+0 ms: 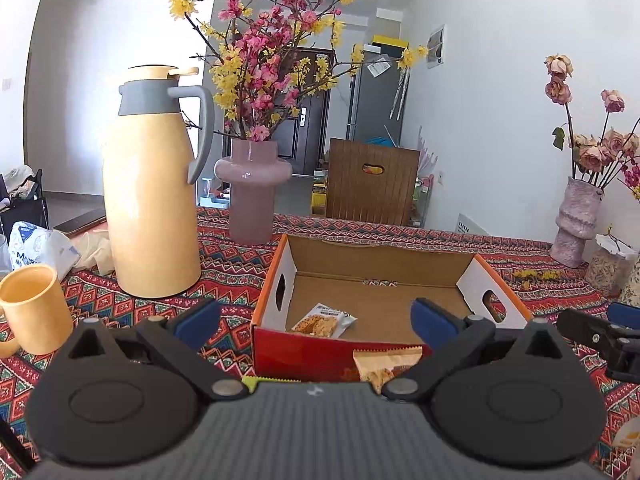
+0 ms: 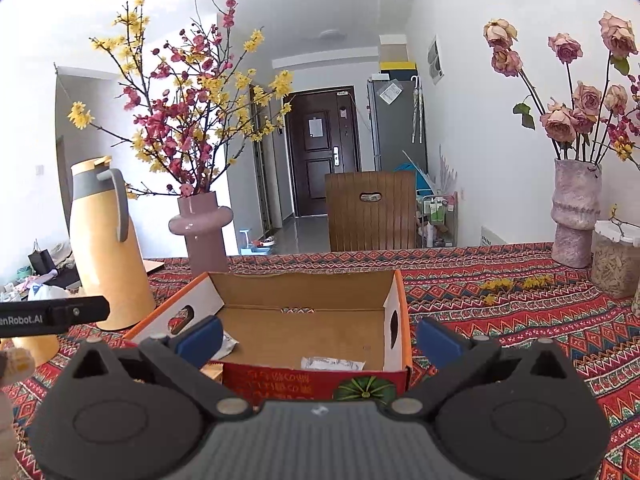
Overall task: Organize snacks
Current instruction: 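Move both tools back over the snack heap, then grasp the red-topped white bag with the right tool while the left grasps a white wrapped packet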
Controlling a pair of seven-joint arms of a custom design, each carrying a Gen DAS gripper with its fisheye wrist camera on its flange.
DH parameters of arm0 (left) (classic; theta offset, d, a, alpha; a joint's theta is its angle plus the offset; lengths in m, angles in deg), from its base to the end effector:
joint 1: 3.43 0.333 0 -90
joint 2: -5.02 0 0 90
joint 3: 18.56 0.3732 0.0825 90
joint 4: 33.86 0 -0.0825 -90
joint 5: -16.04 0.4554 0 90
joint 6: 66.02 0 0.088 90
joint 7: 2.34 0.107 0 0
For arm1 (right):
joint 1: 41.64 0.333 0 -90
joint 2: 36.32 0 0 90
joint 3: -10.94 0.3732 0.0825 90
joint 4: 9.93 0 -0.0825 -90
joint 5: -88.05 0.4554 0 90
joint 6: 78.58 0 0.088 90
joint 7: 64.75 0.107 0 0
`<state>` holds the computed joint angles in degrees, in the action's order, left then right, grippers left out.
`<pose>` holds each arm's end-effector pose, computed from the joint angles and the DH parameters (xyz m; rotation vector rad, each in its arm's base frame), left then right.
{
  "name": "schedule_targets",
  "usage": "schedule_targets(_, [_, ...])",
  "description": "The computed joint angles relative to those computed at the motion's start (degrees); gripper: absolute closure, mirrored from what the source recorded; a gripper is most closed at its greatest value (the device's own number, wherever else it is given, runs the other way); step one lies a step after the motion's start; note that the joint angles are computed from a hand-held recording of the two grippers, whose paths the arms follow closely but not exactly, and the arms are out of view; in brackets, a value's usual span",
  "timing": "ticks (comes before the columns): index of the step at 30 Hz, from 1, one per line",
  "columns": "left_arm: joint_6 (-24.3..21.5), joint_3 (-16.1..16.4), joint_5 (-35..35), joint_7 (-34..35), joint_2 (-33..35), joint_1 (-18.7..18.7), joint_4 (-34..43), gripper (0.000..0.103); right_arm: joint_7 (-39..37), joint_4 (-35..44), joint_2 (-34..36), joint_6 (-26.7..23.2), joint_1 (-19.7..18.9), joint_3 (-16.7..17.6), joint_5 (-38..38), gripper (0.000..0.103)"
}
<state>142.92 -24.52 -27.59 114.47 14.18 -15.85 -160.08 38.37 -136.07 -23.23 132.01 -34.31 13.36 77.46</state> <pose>0.6186 -0.1090 0.4503 -1.6024 1.3888 -1.0313 0.6394 0.1324 0.4349 -1.5100 1.2863 -0.7929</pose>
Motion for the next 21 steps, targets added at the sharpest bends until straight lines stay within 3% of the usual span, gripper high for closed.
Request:
schedule_targets(8, [0.7, -1.2, 4.0, -4.4, -2.4, 1.1, -6.2, 0.0, 6.7, -5.8, -2.2, 2.3, -3.2, 0.7, -8.4, 0.0])
schedule_targets(15, [0.6, -1.8, 11.0, -11.9, -3.6, 3.1, -11.6, 0.0, 5.4, -10.4, -3.7, 1.8, -2.6, -0.6, -8.9, 0.0])
schedule_targets(21, [-0.2, -1.4, 10.0, -11.6, -4.0, 3.0, -14.1, 0.0, 3.3, -13.4, -4.3, -0.9, -2.3, -1.4, -6.5, 0.0])
